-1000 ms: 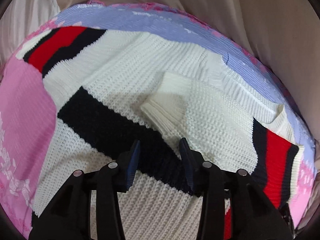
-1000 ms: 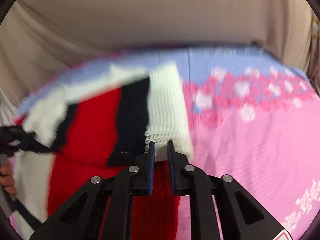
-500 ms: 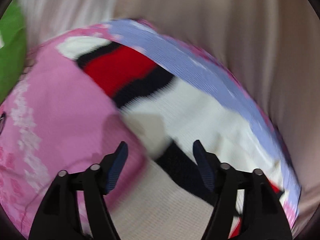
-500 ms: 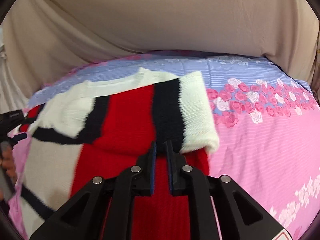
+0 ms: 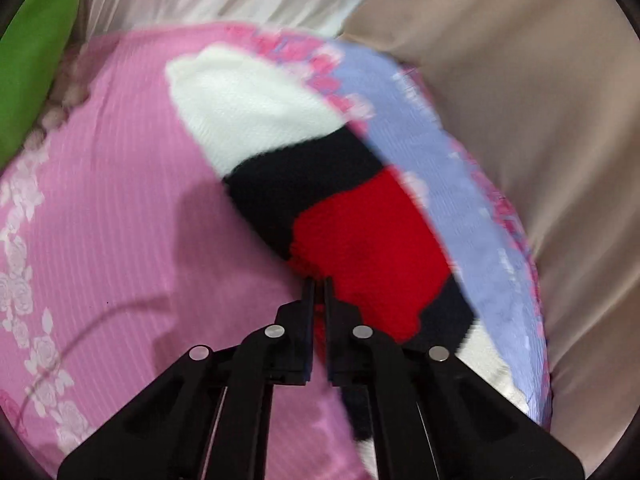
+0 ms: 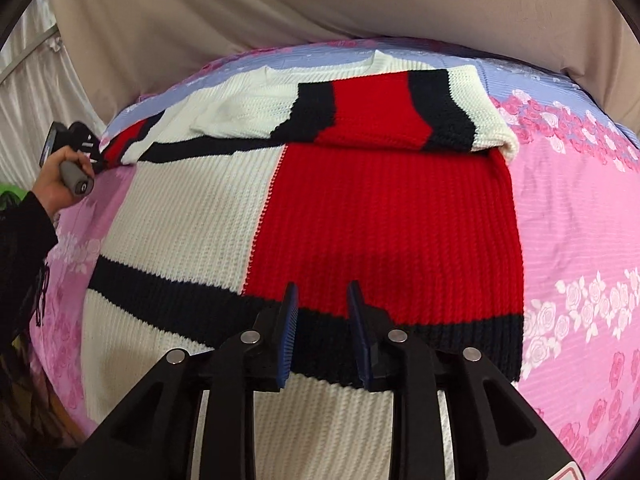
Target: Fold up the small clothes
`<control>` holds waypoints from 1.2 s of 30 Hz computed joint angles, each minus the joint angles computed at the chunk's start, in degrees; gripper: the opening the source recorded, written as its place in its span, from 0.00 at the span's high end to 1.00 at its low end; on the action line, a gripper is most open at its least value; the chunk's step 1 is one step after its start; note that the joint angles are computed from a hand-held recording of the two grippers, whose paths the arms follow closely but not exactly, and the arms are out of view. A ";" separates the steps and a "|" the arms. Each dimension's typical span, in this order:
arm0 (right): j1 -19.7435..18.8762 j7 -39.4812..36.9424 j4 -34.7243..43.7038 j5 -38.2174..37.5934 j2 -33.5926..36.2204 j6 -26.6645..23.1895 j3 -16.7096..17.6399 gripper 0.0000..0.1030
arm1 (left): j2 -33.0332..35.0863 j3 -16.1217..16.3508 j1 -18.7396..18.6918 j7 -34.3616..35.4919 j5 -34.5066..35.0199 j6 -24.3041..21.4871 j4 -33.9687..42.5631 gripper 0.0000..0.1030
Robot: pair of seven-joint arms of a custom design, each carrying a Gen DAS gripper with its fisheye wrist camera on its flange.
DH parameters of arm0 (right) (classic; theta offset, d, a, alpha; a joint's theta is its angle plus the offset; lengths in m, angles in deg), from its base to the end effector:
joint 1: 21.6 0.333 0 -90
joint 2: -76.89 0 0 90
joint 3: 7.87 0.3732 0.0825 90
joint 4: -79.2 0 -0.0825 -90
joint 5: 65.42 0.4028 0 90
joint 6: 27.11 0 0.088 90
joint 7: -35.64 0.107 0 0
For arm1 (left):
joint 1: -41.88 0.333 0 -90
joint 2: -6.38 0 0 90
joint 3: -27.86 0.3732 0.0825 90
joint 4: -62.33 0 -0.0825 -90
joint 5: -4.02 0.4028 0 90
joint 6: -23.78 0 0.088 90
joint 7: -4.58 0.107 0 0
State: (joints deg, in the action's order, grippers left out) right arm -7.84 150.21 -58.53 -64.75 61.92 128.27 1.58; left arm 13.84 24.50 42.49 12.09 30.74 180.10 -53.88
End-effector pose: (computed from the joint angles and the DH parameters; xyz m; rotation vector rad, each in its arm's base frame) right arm 0.4568 0.2012 0.5217 -1.8201 1.8683 -0.3171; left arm 0.6393 -0.0461 0.4920 -2.6190 0.7402 -0.7671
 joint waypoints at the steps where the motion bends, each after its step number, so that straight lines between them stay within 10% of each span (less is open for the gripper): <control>1: 0.27 -0.17 0.10 0.49 0.04 0.10 -0.11 0.75 | -0.19 0.06 -0.98 -0.68 3.04 -0.69 1.16 0.98; 7: 0.04 0.79 0.99 0.76 0.39 0.80 -0.03 0.75 | -0.96 -5.29 -7.55 7.94 10.79 4.24 8.66 1.00; 13: -2.81 4.20 1.03 -3.15 -0.85 -0.76 0.17 0.74 | 2.74 -13.71 -15.09 29.73 -4.49 0.31 9.47 0.86; 16: -4.80 4.91 0.35 -6.26 -2.66 -1.18 0.25 0.70 | -0.93 -13.02 -16.30 26.98 -11.72 1.62 1.77 0.80; 19: -6.79 4.32 -0.39 -10.64 -3.81 -0.53 1.07 0.65 | -5.96 -10.30 -17.96 17.31 -3.16 -3.83 -4.51 0.73; 23: -6.43 1.99 0.69 -12.14 -2.36 0.29 1.57 0.65 | -11.87 -9.52 -15.76 13.33 -1.74 -8.00 -10.94 0.66; 27: -4.34 2.62 1.69 -9.54 -1.15 1.22 1.73 0.65 | -15.65 -7.04 -9.27 3.20 -0.24 -2.71 -14.85 0.41; 36: -0.45 3.36 4.65 -9.57 0.82 -2.15 3.34 0.65 | -2.69 -1.80 0.24 6.17 -10.33 -0.15 -4.57 0.42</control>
